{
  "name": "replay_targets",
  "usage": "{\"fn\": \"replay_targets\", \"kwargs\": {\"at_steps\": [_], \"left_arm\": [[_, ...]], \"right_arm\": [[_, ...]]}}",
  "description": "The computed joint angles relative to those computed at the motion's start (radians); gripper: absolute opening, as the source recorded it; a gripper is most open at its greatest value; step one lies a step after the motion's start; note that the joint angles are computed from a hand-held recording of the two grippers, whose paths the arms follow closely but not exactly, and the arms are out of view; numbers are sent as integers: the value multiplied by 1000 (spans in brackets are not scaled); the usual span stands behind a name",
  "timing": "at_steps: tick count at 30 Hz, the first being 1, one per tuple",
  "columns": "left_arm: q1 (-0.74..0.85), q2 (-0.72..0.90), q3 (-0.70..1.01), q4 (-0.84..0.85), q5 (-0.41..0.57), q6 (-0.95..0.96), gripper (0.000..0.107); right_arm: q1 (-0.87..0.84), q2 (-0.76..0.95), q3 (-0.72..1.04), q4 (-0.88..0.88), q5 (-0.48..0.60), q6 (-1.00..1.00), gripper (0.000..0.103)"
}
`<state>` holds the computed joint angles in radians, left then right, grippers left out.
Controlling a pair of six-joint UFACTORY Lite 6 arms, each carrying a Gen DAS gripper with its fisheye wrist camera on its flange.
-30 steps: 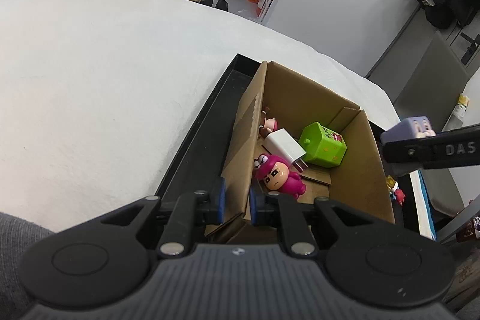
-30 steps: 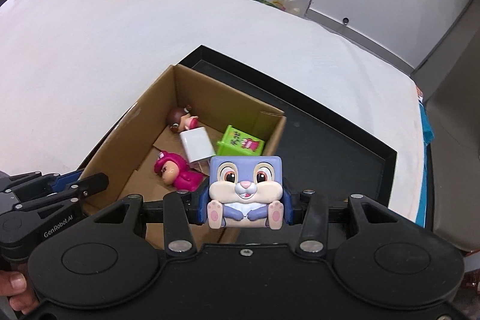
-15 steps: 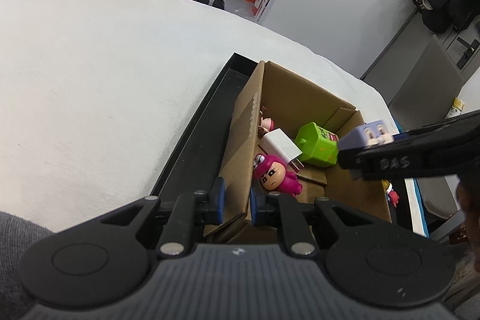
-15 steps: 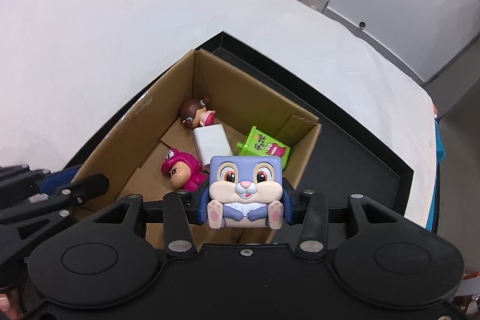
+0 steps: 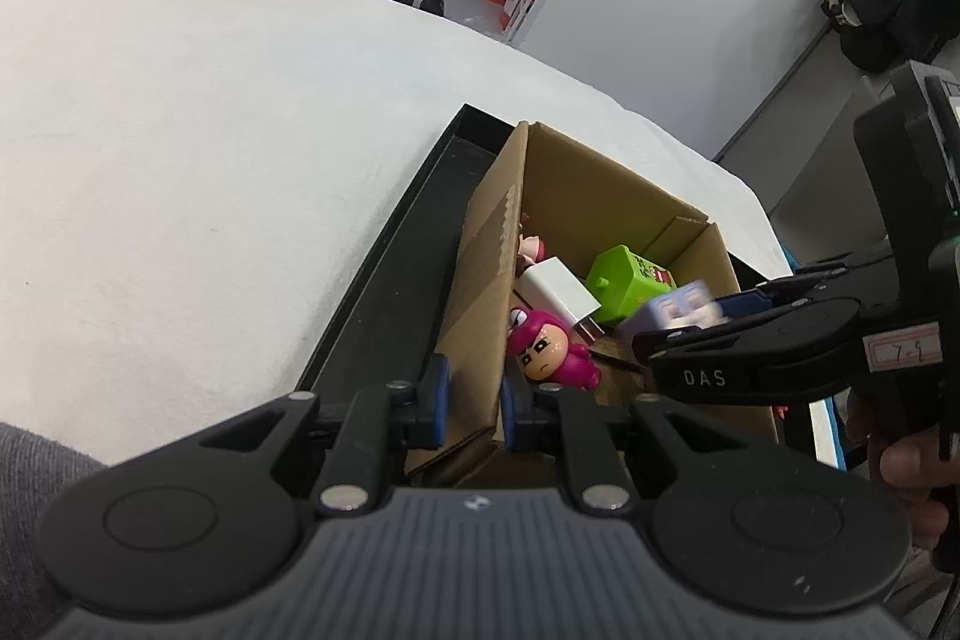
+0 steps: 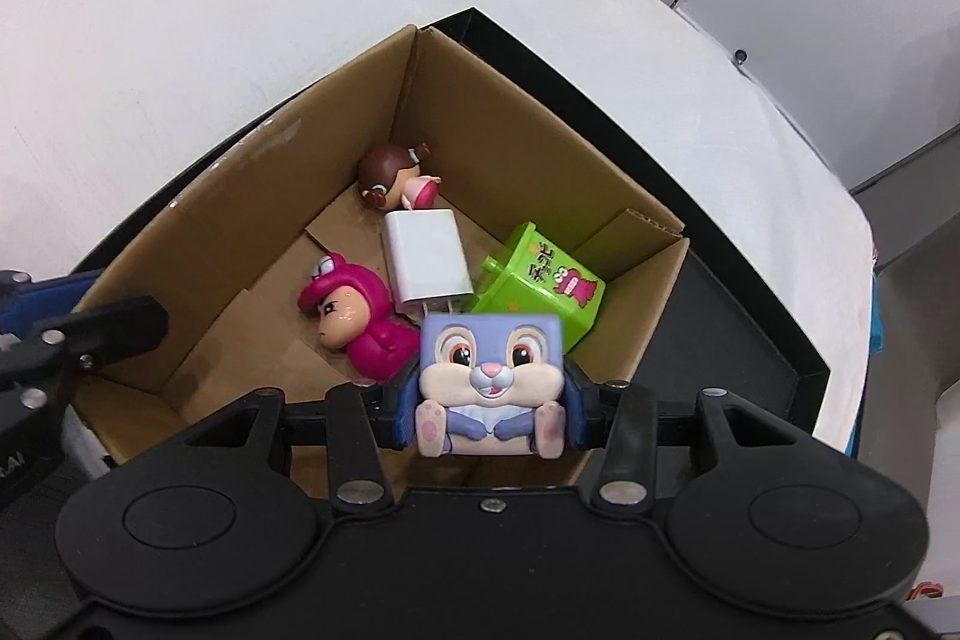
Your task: Organize rigid objects
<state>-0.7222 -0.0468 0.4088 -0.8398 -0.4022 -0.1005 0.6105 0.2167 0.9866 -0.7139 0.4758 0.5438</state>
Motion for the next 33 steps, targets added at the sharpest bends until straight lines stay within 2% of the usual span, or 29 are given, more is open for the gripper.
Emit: {"fn": "replay_targets", "kwargs": {"at_steps": [3,11,22,33], "left_arm": [[-5,-1,1,-8,-3,16,17],[0,7,11,-16,4,28,17],[-47,26,44,-195,-13,197,16],[-95,32,61,-347,-50,337,15]], "right_arm": [[7,-23,-19,-65,6,57,45],[-34,-144,-71,22,-7,-29,44],[-169,-330,-155,279,-24,-309,45],[-370,-468,-253,553,-67,-623,54]]}}
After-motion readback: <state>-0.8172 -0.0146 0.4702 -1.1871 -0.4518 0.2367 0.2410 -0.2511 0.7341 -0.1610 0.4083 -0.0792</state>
